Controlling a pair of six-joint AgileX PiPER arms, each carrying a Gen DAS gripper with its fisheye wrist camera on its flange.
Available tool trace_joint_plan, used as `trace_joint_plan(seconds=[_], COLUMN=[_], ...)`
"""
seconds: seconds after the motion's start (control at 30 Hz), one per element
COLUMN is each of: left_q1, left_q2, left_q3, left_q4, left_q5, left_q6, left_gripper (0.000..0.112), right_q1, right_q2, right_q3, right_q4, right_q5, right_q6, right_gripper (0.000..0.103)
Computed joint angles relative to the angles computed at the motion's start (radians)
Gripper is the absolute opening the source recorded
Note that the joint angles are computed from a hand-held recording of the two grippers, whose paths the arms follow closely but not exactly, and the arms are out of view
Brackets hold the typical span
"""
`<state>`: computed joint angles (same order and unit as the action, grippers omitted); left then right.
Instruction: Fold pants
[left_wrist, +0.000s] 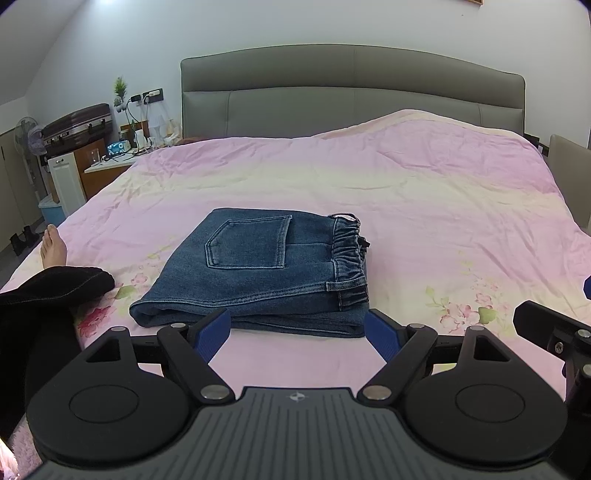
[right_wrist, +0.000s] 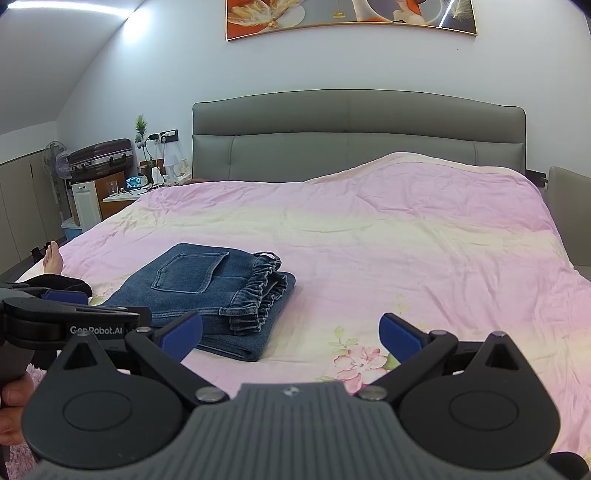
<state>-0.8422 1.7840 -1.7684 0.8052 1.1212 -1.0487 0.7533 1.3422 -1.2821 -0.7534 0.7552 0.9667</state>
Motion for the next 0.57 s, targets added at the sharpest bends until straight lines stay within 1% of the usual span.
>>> trace_joint_plan(seconds=[0.57], left_q1=[-0.004], left_q2=[0.004], left_q3=[-0.004], left_q4=[0.006], left_q5=[0.003], left_q6=[-0.002], left_gripper=[0.096], right_q1=[0.003], right_q2=[-0.002], right_q3=[-0.004], right_q4=[0.011], right_q5=[0.004], right_q6=[-0.012], right_gripper=[0.098])
